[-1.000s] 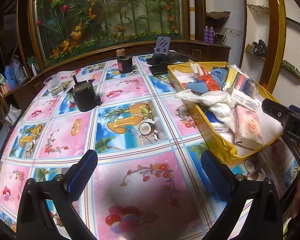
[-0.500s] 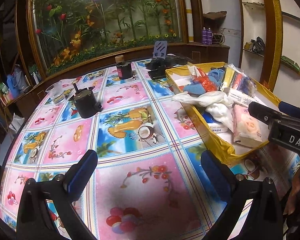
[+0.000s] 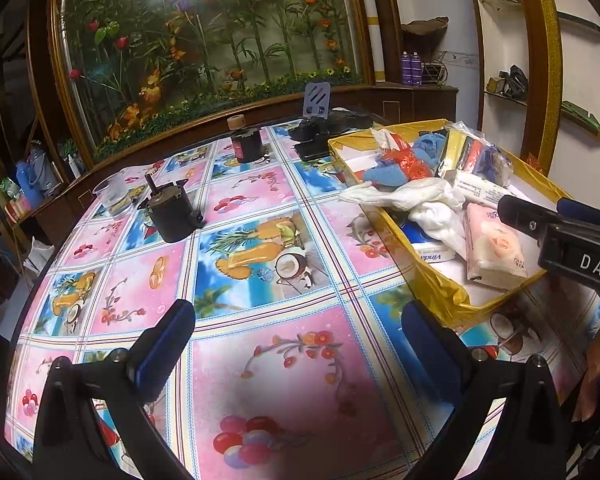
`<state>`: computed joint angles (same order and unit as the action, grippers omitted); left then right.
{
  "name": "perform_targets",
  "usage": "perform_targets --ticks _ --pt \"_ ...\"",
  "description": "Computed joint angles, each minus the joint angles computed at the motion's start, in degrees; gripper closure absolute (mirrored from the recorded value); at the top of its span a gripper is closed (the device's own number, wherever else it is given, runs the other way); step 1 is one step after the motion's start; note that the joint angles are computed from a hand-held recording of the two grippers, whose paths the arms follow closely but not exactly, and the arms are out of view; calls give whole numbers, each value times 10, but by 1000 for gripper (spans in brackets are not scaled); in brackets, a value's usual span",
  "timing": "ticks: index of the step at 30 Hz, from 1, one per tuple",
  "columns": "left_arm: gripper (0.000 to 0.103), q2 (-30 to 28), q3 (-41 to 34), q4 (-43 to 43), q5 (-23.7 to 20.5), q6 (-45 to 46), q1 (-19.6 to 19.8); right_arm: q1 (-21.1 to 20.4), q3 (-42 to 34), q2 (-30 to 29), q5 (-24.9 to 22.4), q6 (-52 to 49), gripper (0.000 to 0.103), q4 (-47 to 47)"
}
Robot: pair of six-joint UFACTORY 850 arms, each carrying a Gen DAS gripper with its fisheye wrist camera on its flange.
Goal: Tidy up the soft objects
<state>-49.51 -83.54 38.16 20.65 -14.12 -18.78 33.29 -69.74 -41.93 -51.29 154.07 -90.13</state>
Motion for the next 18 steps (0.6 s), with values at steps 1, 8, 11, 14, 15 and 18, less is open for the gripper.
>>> perform_targets --ticks 1,8,11,14,15,18 --pt "0 0 -1 1 0 -1 0 0 0 0 0 0 3 0" --pt "0 -1 0 -8 -1 6 -1 0 4 2 -1 13 3 -6" --pt "0 -2 -2 5 -3 -6 0 0 5 2 -1 14 3 -7" --pt "0 0 2 -12 0 11 0 0 5 2 -1 15 3 -6" --pt "0 0 2 -21 4 19 1 0 5 2 -2 16 3 -6" --pt "0 -1 1 -10 8 1 5 1 6 3 -3 16 3 -5"
